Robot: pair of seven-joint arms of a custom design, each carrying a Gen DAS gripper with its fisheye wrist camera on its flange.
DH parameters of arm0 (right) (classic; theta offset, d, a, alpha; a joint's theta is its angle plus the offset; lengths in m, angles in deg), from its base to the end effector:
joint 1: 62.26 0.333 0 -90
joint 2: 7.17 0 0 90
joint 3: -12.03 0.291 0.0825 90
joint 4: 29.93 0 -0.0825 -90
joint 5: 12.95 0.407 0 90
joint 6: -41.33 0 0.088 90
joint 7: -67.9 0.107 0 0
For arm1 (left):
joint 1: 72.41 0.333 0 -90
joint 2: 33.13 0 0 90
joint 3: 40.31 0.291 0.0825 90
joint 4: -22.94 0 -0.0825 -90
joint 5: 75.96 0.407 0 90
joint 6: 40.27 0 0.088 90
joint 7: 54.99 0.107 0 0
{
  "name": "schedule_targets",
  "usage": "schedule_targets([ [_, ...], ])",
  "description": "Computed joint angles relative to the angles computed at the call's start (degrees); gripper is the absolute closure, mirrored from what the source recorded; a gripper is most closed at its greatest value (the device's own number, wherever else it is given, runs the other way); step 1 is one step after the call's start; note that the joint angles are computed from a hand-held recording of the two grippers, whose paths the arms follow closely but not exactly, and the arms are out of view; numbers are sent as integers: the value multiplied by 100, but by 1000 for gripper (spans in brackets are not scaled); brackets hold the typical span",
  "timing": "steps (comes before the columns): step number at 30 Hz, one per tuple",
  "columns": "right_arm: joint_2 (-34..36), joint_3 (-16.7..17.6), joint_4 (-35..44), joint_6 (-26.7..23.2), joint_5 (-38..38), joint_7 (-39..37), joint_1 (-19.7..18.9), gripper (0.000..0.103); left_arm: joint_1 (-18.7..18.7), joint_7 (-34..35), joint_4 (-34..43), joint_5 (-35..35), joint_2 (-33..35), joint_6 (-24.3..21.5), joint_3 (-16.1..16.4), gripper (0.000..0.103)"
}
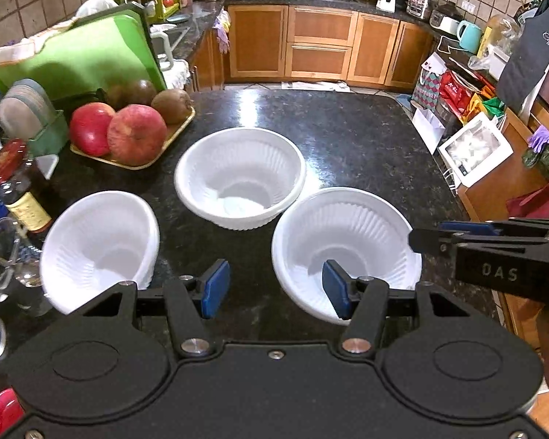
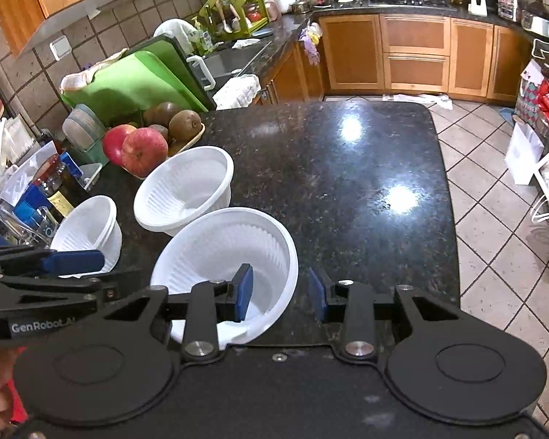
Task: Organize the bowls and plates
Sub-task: 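Close both grippers on the rim of the white ribbed bowl, then lift the white bowl with both grippers and carry it beside the plate stack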
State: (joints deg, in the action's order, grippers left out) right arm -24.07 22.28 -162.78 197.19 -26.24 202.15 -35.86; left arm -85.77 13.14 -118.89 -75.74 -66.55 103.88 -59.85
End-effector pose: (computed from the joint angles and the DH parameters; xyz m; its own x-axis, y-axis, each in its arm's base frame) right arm 0.4198 0.3287 0.5020 0.1376 -0.9614 -0.2383 -0.7900 0.0385 -0.6119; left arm 0.3815 -0.2595 0.5200 -0.2075 -0.9777 0.0313 -0.7990 0.1509 -0.5821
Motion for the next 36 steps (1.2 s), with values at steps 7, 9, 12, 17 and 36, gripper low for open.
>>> schedule_targets([
  [7,285,-31,79,122,4,-135,-30,80,20,-2,258,51,460,-87,-5,51],
  [9,355,-9,108,137,-78,-125,-52,81,10,16,316,68,557,-115,13,57],
  [12,477,-59,164,130,39,-275,8,86,-23,29,399,31,695,-173,64,63],
  [17,601,-98,217,96,295,-385,53,87,-24,19,404,80,784,-92,54,72],
  [36,-122,347,-264,-174,-303,610,214,88,-438,875,-574,-597,-529,-408,367,81],
])
